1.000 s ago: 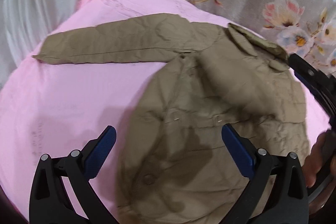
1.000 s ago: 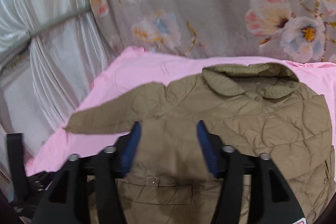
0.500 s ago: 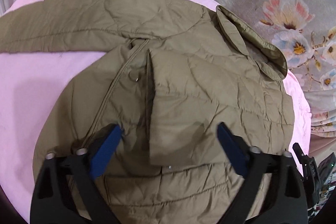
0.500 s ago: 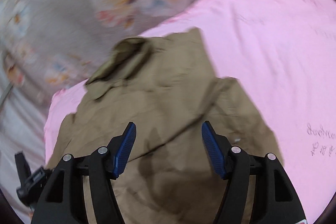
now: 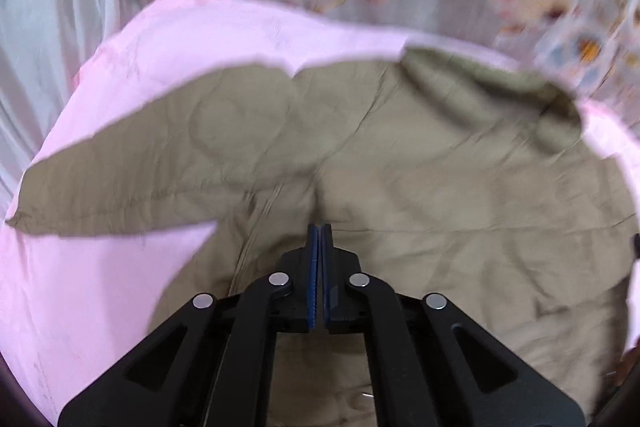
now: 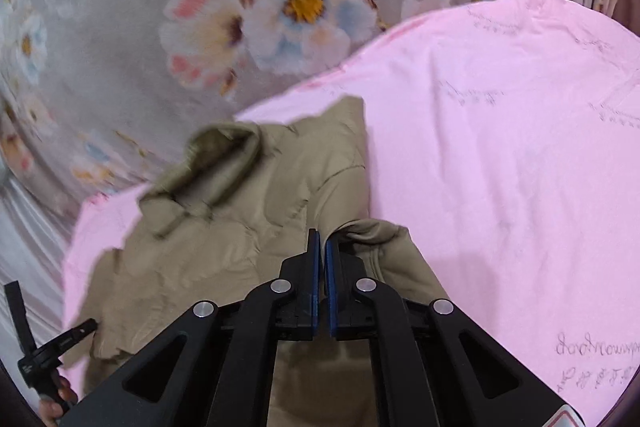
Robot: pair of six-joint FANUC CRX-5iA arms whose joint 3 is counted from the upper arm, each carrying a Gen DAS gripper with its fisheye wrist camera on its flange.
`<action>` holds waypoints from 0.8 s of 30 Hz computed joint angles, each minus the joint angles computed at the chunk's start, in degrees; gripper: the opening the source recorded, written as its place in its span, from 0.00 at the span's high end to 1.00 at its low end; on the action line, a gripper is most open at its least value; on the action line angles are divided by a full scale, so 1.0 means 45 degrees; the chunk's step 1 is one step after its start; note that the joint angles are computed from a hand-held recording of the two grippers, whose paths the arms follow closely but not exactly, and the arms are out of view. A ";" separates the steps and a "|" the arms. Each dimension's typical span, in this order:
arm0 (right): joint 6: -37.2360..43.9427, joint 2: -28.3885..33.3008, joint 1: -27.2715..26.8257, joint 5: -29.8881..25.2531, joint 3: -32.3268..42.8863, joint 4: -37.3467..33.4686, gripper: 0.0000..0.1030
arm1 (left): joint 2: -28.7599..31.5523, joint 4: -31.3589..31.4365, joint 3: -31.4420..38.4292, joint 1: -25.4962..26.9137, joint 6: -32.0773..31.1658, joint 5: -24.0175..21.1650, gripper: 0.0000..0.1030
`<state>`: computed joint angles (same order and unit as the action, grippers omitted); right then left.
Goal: Fold large clothes
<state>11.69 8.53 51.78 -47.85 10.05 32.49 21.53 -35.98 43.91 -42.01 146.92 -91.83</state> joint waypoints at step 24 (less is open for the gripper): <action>-0.4516 -0.3867 0.3619 -0.1901 -0.4879 0.1037 0.97 | -0.2442 -0.1494 -0.3747 -0.3833 0.2811 -0.1575 1.00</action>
<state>-8.64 -8.88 68.07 -56.41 -11.90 37.16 10.55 -42.70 27.05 -59.26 159.57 -98.92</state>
